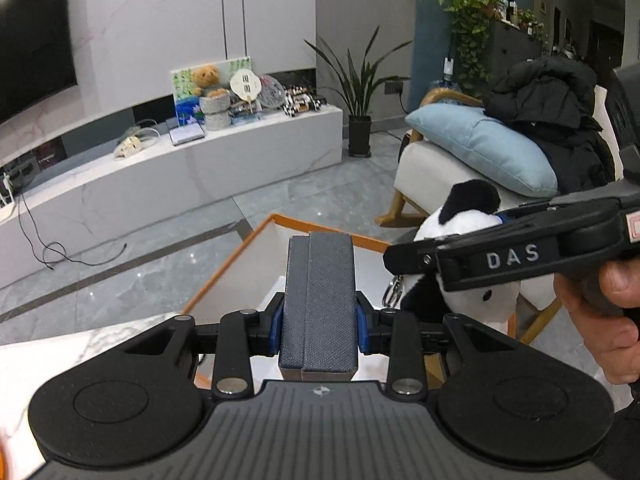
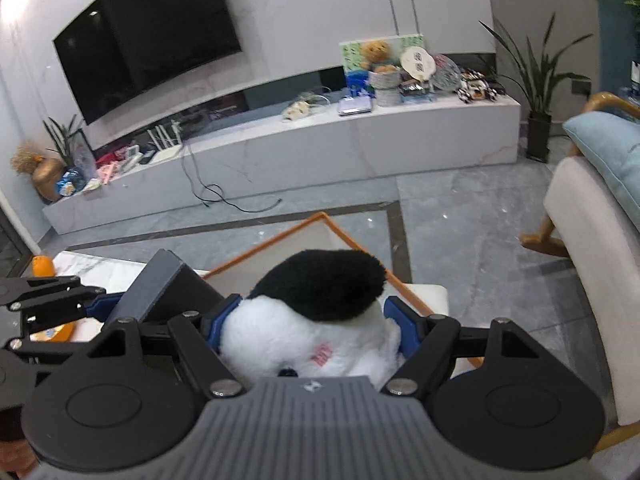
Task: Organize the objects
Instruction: 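Carry the grey box and white plush over the orange box, then open the left tool to drop the grey box while the right tool drops the plush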
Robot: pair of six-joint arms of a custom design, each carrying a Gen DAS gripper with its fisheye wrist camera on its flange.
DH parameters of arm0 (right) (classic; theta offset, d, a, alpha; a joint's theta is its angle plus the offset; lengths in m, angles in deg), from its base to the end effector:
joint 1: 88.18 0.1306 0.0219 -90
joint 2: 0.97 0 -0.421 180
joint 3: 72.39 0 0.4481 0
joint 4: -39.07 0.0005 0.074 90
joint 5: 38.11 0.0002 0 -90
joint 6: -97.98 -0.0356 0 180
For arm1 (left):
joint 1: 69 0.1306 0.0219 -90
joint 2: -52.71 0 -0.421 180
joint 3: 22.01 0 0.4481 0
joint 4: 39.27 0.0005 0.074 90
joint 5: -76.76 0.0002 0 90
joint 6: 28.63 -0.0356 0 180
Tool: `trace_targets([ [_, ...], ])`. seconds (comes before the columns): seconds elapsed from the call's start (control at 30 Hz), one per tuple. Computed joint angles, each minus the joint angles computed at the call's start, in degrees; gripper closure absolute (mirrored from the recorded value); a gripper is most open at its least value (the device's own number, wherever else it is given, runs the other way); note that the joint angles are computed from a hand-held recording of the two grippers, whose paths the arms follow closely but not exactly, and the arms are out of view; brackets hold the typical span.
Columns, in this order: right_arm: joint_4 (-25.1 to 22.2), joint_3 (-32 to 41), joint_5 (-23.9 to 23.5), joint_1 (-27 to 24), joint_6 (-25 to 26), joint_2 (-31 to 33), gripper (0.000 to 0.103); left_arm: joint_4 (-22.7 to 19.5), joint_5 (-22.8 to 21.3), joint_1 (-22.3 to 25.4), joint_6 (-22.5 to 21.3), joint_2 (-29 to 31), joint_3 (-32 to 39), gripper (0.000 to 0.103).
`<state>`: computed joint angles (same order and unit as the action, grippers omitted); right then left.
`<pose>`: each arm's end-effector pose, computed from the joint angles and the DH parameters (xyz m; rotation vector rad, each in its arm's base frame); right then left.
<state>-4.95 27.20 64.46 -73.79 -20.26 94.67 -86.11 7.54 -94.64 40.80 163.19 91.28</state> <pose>0.5768 0.1395 0.5103 0.3861 2.2212 0.1500 0.6198 -0.3120 0.4722 1.0746 2.0598 -0.4677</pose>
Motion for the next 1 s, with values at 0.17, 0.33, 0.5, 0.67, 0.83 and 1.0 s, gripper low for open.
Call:
trace_targets([
  [0.17,-3.4,1.4,0.0,-1.8,-1.1,1.9,0.025,-0.6,-1.5,-1.2,-0.1,0.9,-0.4,0.064],
  [0.33,-7.0,3.1,-0.9,-2.9,-1.3,4.6,0.025,-1.6,-2.5,-2.2,-1.1,1.8,-0.8,0.064],
  [0.5,-10.9,6.3,-1.8,-2.8,0.1,8.3,0.025,-2.1,-4.5,-3.2,-2.8,2.2,-2.0,0.064],
  [0.67,-13.1,8.3,-1.1,-2.4,1.3,10.2,0.025,-2.0,-6.2,-3.7,-3.5,2.7,-2.7,0.064],
  [0.83,-14.9,9.4,-0.8,-2.0,2.3,11.4,0.025,-3.4,-7.3,-3.9,-3.9,3.8,-1.8,0.064],
  [1.0,-17.7,11.4,-0.8,-2.0,3.7,13.3,0.025,-6.1,-8.0,-4.0,-4.8,5.1,-0.3,0.064],
])
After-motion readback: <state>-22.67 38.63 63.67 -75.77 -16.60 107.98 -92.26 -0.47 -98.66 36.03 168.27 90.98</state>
